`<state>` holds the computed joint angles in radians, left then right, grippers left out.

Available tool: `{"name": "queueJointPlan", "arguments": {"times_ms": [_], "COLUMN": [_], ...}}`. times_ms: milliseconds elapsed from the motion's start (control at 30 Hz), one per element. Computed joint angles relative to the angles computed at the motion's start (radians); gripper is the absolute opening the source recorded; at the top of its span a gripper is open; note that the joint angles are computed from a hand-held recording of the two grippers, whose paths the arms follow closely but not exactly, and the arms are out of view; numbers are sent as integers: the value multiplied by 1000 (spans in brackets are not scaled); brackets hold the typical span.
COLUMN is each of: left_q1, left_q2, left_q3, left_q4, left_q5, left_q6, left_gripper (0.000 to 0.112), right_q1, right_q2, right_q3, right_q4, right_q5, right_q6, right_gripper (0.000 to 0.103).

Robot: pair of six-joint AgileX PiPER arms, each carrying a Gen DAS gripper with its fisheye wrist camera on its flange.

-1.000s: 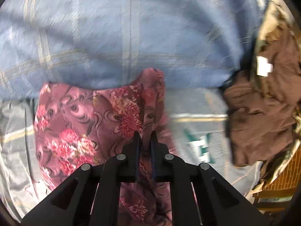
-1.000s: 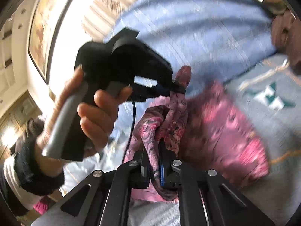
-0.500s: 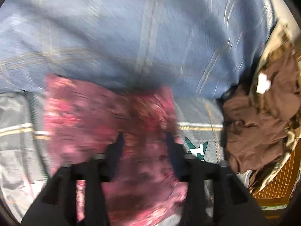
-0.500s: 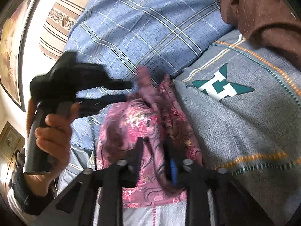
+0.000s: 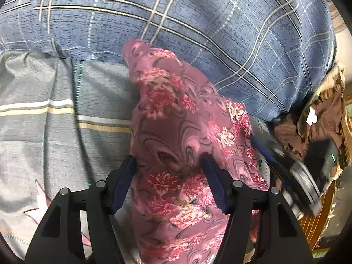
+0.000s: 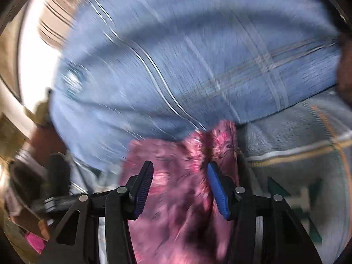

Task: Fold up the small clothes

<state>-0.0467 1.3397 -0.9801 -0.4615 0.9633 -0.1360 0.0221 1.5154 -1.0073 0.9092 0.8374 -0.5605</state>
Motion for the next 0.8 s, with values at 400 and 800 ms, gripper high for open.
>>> {"name": "queueJointPlan", "arguments": {"times_ms": [400,800], "left_q1": [-149,-280], "left_q2": [104,-194], "left_q3": [-54,117], "left_q4": [245,311], "left_q5": [-85,-88], "left_q6": [-161,-301], "left_gripper": [65,64], "right_q1": [91,-40], "right_q2": [108,-167], "right_q3": [-81,151], "right_q4": [-281,-188], "right_q5": [-140,50], "right_q6": [222,41], "right_gripper": [5,51]}}
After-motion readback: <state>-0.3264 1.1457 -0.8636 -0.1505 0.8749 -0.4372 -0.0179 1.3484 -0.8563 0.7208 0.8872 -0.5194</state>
